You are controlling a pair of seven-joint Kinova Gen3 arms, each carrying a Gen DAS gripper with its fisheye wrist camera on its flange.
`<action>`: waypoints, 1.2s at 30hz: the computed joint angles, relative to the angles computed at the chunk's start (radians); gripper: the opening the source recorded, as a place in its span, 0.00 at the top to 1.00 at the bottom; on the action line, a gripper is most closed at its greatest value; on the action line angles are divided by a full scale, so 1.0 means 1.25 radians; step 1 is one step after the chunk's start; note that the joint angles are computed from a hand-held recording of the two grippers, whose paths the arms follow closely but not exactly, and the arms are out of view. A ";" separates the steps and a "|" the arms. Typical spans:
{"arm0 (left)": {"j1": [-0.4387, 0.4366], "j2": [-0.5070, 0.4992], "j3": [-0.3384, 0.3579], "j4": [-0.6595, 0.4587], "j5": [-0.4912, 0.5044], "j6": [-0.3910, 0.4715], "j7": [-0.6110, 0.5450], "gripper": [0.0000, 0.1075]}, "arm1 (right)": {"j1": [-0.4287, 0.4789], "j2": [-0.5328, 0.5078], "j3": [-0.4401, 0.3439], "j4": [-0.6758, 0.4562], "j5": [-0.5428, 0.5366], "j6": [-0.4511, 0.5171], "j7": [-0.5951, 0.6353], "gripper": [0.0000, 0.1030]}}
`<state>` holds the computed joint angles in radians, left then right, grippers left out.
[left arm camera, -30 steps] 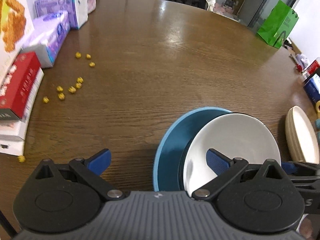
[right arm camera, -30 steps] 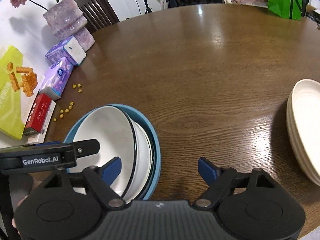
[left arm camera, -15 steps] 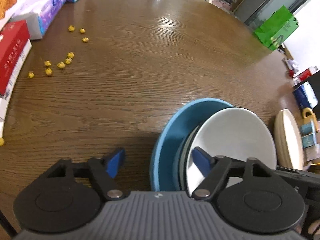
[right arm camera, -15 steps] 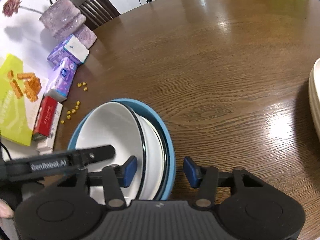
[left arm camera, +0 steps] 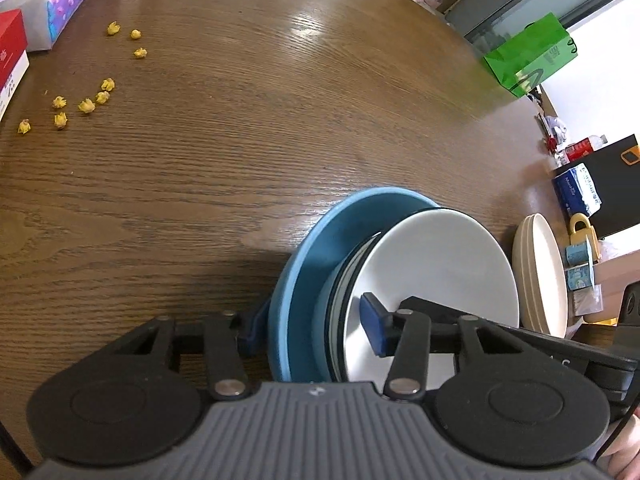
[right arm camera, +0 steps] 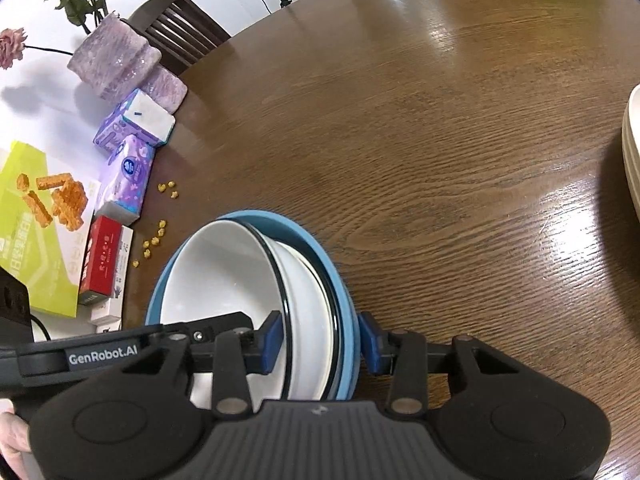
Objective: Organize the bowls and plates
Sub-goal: 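Close both grippers on the rim of the blue bowl stack, then lift the bowl stack with both grippers and carry it toward the cream plates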
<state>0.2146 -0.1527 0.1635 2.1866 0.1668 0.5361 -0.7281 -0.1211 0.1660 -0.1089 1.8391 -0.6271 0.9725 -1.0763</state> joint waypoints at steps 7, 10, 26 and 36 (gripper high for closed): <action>-0.002 -0.008 0.023 0.008 -0.032 -0.007 0.060 0.55 | 0.012 0.004 0.002 0.003 -0.017 0.009 0.031 0.63; -0.003 -0.013 0.032 0.009 -0.046 -0.005 0.091 0.55 | 0.017 0.011 0.002 -0.007 -0.020 0.023 0.047 0.63; 0.004 -0.003 0.098 -0.009 -0.180 0.031 0.362 0.42 | 0.058 0.118 -0.009 -0.116 -0.037 0.161 0.122 0.61; 0.020 -0.013 0.089 0.000 -0.191 0.033 0.401 0.38 | 0.117 0.185 -0.020 -0.132 -0.099 0.223 0.170 0.61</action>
<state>0.2396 -0.1687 0.2754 2.1864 -0.0725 0.5779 -0.2269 0.0257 0.3968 -0.1334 1.6745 -0.7507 1.2519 -0.8639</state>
